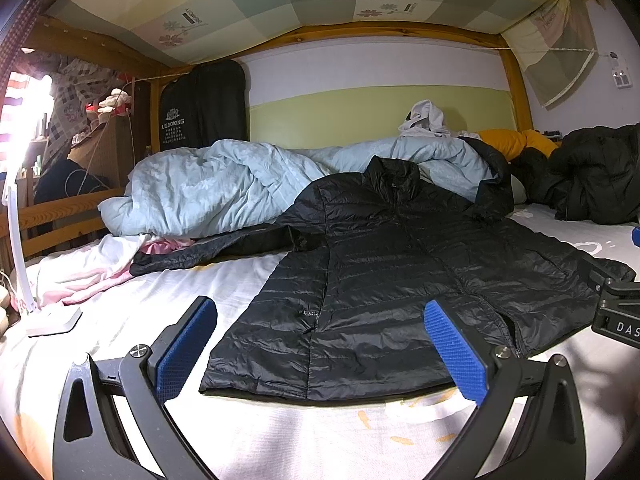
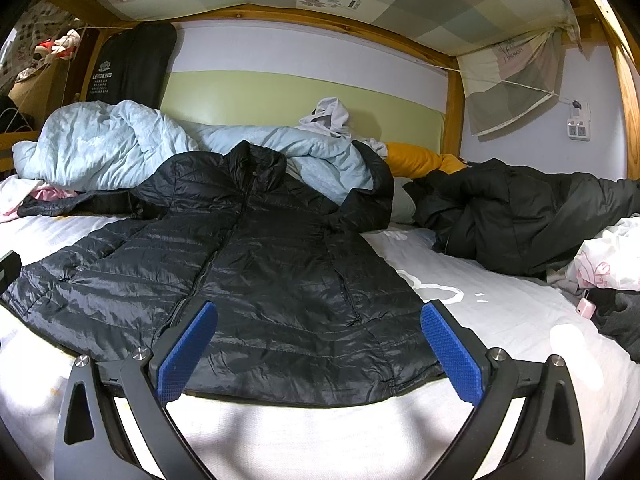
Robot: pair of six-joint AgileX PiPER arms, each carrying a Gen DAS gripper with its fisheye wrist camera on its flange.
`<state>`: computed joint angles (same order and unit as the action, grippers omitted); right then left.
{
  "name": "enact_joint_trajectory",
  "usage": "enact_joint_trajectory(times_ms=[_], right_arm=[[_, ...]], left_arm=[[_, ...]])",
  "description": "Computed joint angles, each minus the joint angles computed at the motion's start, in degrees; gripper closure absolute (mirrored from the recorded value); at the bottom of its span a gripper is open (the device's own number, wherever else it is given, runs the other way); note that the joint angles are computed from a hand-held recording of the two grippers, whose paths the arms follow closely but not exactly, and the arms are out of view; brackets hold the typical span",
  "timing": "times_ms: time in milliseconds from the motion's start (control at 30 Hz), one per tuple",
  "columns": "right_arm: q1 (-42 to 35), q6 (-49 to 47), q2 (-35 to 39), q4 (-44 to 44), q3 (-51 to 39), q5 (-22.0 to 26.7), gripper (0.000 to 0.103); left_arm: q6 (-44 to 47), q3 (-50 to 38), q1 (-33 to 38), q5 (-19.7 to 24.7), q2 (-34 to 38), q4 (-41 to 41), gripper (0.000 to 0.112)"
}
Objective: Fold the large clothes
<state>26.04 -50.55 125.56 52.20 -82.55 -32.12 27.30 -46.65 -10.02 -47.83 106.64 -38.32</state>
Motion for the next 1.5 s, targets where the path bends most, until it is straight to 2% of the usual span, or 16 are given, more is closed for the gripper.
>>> enact_joint_trajectory(times_ms=[400,833,1000,1167,1267,1500], right_arm=[[0.1,0.0,-0.1,0.0,0.2,-0.3,0.000],[-0.1,0.9,-0.2,-2.5,1.1,-2.0,0.000],[-0.4,1.7,-0.9,-2.9,1.7,-1.1,0.000],[-0.2,5.6,-0.6,-5.5,2.3,-2.6,0.000],[-0.6,3.7,-1.1,-0.2,0.9,2.7,0.000],[-0.7,-1.0,-0.3,1.9,-0.7,3.2,0.000]], left_arm=[[0.0,0.1,0.0,0.0,0.0,0.0,0.009],[-1.5,2.1,0.1,-2.2,-0.6,2.4,0.009],[-1.6,2.2,0.7,-0.9,-1.0,2.6,0.009],[-1.2,1.5,0.9,-0.4,-0.7,2.7,0.009],[-1.3,1.8,1.0,-0.8,-0.7,2.8,0.009],[1.6,0.2,0.4,-0.1,0.1,1.0,0.009]])
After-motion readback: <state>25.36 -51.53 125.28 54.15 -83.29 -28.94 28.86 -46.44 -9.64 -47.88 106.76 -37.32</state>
